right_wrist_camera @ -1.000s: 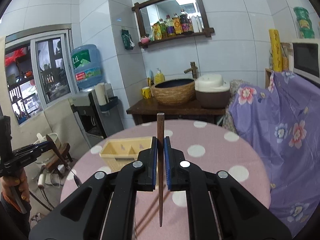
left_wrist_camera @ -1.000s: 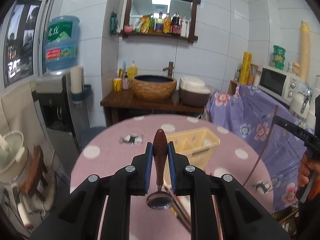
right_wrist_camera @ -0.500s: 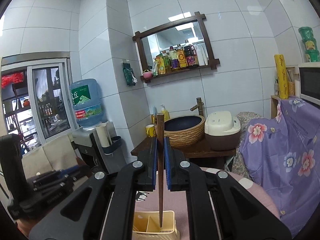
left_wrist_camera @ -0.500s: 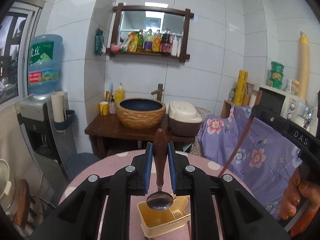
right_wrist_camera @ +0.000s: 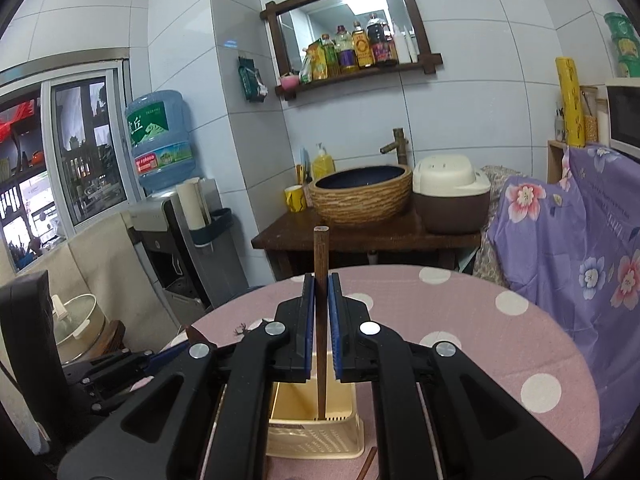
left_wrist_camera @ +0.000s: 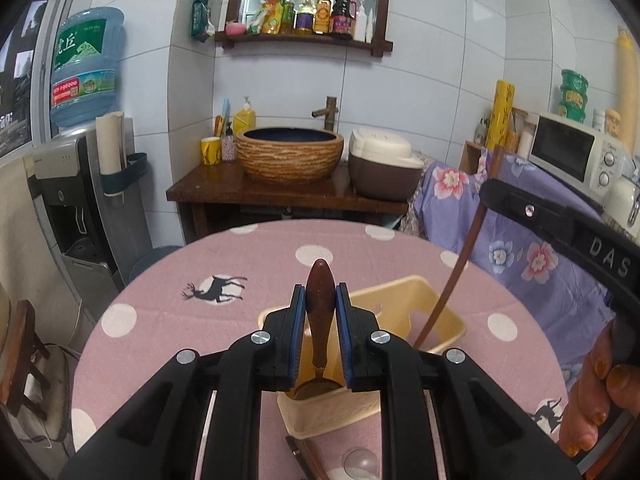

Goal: Organize utensils
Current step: 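Lower the spoon into the beige basket with left tool while right tool inserts the chopstick, then withdraw both open tools from the basket back toward the loose utensils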

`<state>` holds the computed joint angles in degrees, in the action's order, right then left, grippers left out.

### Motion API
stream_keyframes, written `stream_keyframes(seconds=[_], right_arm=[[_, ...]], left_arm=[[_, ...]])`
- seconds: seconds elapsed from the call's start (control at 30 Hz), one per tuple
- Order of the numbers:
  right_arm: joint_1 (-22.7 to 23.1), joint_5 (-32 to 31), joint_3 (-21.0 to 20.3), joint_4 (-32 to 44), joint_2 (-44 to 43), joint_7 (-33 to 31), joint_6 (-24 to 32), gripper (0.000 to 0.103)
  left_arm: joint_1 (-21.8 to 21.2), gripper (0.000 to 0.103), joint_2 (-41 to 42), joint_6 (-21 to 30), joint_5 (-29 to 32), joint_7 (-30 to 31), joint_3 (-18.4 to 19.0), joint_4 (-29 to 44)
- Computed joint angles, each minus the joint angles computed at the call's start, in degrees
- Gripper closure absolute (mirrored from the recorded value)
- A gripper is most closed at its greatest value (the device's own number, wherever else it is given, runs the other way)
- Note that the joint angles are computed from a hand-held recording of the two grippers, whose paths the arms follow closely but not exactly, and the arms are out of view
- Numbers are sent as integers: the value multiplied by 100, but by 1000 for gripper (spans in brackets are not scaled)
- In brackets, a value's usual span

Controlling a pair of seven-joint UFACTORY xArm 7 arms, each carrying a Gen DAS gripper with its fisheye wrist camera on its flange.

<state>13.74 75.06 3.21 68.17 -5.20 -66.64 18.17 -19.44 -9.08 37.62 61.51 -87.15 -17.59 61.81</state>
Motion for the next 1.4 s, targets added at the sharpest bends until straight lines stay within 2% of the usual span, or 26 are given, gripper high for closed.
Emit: stream_keyframes(seconds=[0.3, 0.4, 0.53, 0.57, 0.6, 0.63, 0.7, 0.77, 0.83, 0.9, 0.97, 1.13, 1.17, 1.4], right_arm=[[-95, 245, -10, 43, 107, -98, 87, 95], [-102, 424, 15, 13, 88, -241, -13, 95], [-118, 487, 19, -57, 55, -325, -31, 93], [-117, 506, 19, -81, 28, -343, -41, 91], [-116, 566, 9, -115, -11, -406, -41, 81], [-112, 667, -6, -153, -54, -505, -34, 63], [-94, 1034, -36, -260, -184, -847, -59, 49], [-89, 1122, -43, -411, -339, -1019, -110, 49], [-85, 1067, -58, -640, -537, -975, -181, 44], [-79, 872, -118, -929, -765, -816, -131, 39], [-61, 593, -201, -1301, -1029, -689, -18, 37], [69, -186, -355, -2265, -1550, -381, -103, 37], [87, -341, -409, -2425, -1621, -258, -41, 37], [323, -1189, -665, -3259, -1827, 331, 52, 39]], left_arm=[[-41, 87, 225, -207, -162, 23, 151, -106], [-71, 87, 284, -119, -12, -52, 134, -59], [-91, 85, 187, -238, 109, -188, 158, -123], [-93, 81, 144, -218, 141, -197, 143, -138], [-97, 71, 65, -204, 166, -204, 122, -176], [-90, 65, -9, -187, 230, -265, 85, -221], [-73, 44, -233, -88, 418, -459, -32, -368], [-59, 35, -451, 43, 498, -562, -161, -535], [-51, 24, -718, 208, 434, -617, -288, -767], [-30, 9, -1038, 330, 284, -676, -405, -1077], [9, 5, -1336, 408, 48, -756, -508, -1393], [20, 6, -1883, 292, -963, -788, -583, -2160], [0, 9, -1945, 226, -1184, -799, -592, -2309], [88, 48, -1945, -231, -2072, -719, -868, -2794]])
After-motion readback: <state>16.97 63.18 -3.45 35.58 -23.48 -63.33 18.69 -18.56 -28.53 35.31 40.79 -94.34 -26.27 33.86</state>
